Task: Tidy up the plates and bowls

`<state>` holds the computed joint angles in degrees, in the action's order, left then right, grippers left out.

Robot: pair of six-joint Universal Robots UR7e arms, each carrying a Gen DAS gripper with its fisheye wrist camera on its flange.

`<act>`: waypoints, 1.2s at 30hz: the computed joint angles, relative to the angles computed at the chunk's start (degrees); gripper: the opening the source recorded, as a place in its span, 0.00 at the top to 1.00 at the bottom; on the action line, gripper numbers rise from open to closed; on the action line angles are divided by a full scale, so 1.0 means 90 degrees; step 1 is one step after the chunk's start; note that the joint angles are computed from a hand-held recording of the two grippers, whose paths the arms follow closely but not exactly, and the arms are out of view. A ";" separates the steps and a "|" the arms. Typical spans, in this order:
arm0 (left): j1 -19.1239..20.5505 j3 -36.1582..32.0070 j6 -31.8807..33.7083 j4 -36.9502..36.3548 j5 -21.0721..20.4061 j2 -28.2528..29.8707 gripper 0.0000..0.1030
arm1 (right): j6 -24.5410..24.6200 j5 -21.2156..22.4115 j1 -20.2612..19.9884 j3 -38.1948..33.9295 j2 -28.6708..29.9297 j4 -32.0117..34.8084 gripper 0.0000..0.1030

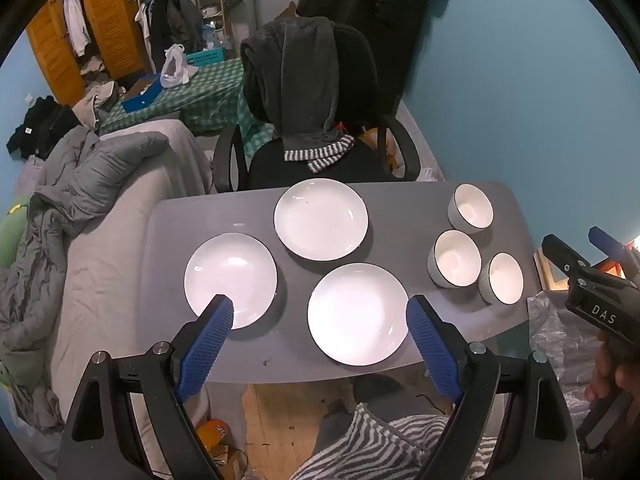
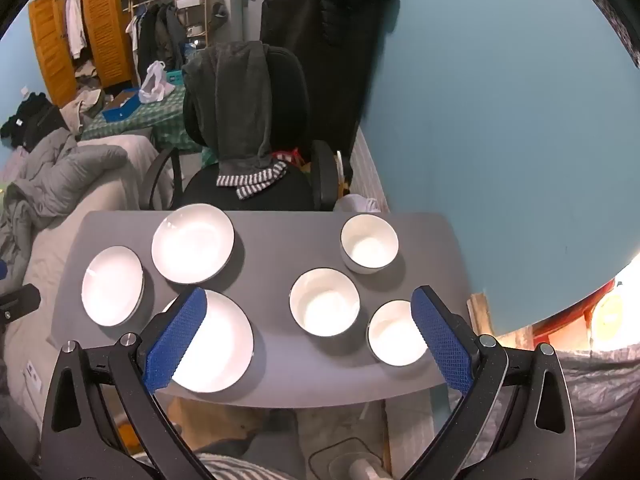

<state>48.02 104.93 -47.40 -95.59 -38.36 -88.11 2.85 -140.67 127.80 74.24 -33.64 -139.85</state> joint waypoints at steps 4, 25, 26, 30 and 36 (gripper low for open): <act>-0.0005 -0.0030 -0.0058 0.0066 0.0023 0.0026 0.13 | -0.0070 -0.0009 -0.0001 0.0057 -0.0021 -0.0125 0.03; -0.0123 0.0125 -0.0245 -0.0107 0.0087 -0.0069 0.13 | -0.0112 0.0102 -0.0053 0.0187 -0.0128 -0.0191 0.03; -0.0121 0.0122 -0.0242 -0.0121 0.0093 -0.0073 0.13 | -0.0129 0.0084 -0.0043 0.0211 -0.0130 -0.0218 0.03; -0.0123 0.0135 -0.0222 -0.0151 0.0130 -0.0097 0.13 | -0.0127 0.0078 -0.0038 0.0218 -0.0138 -0.0228 0.03; -0.0110 0.0140 -0.0237 -0.0137 0.0066 -0.0134 0.13 | -0.0094 0.0032 -0.0017 0.0176 -0.0105 -0.0207 0.03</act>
